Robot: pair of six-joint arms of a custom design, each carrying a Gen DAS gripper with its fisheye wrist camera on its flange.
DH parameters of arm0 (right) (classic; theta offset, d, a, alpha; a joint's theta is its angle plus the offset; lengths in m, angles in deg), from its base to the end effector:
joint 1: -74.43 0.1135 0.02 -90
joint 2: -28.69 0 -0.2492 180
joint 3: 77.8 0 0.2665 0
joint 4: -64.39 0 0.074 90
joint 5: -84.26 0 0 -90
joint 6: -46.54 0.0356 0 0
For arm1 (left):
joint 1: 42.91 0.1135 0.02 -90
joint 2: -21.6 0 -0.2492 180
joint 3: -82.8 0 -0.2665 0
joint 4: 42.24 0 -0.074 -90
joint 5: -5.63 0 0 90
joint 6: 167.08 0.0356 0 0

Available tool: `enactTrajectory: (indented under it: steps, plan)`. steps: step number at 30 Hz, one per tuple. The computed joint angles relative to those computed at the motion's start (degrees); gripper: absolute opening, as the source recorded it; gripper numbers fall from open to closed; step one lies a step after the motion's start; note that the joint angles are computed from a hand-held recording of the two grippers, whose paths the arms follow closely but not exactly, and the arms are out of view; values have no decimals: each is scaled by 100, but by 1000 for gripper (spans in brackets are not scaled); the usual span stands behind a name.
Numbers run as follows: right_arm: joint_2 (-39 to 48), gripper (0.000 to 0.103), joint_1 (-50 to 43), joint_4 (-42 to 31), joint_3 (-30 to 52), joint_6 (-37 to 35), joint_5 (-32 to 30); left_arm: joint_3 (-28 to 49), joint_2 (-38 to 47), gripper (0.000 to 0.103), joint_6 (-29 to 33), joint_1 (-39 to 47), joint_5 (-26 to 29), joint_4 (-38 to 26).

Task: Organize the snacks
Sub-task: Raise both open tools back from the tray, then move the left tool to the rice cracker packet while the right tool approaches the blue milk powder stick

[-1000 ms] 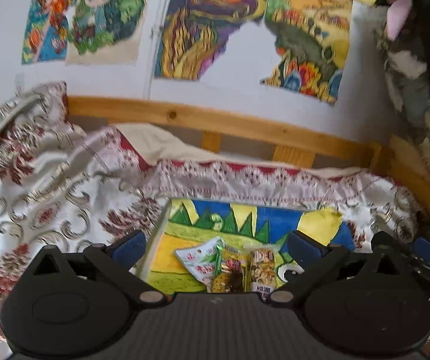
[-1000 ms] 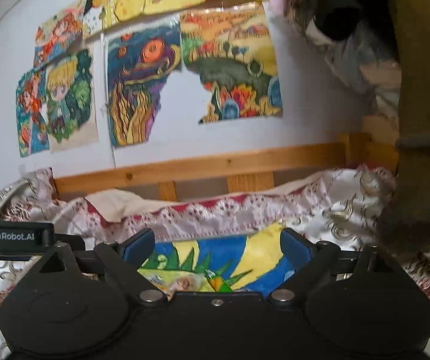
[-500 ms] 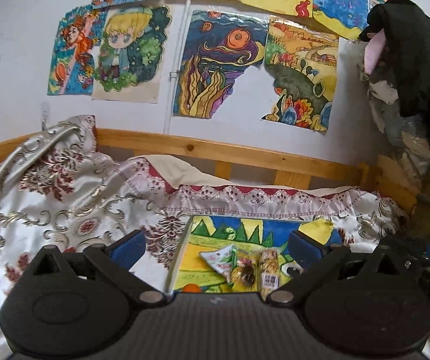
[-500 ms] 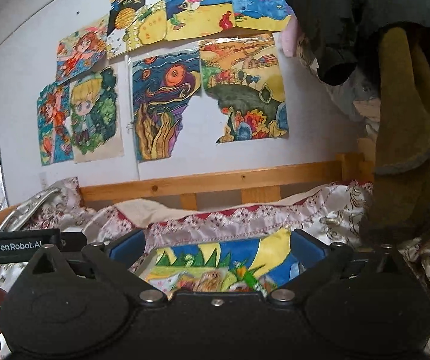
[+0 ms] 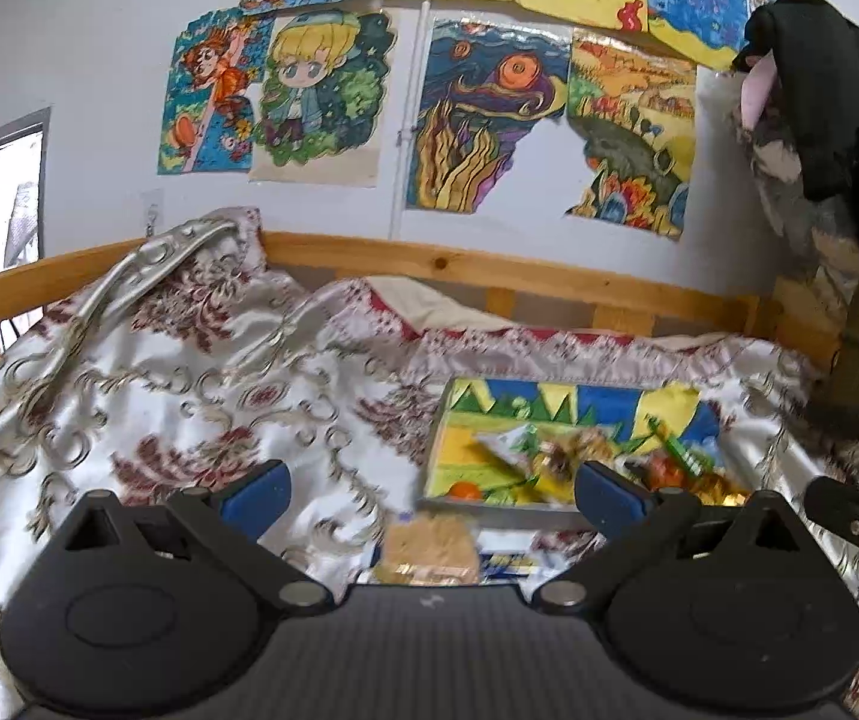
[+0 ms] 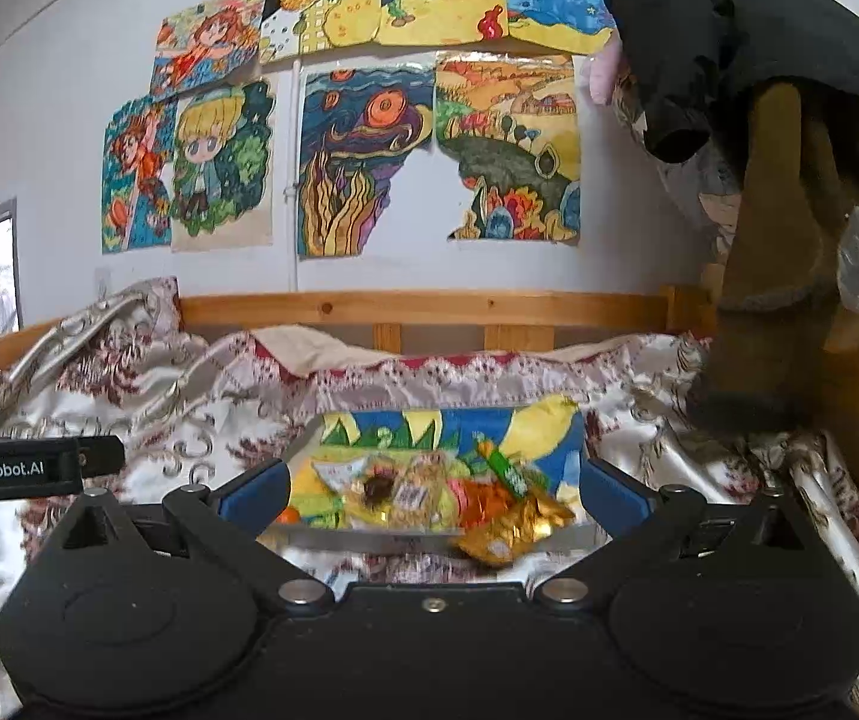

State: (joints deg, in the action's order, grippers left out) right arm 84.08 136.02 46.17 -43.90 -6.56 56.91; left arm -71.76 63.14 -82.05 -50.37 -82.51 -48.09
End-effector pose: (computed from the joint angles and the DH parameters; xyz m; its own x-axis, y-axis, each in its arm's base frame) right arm 0.1210 0.1573 0.1632 -0.2905 0.0427 -0.9559 0.1193 0.9928 0.0081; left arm 0.1894 -0.0260 0.1639 -0.3831 -0.0372 -0.9230 0.1269 0.9876 -0.0924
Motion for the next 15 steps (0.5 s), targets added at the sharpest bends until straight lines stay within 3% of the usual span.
enactTrajectory:
  steps: [7,11,15]
  plan:
    - [785,102,551,-1370,311,1491,31,-634,-761,103,436,513,347,-604]
    - [1366,102,758,-1608,527,1964,28,-828,-645,103,657,740,443,-588]
    - [1738,102,759,-1396,616,1808,-112,-806,-206,103,670,840,452,-370]
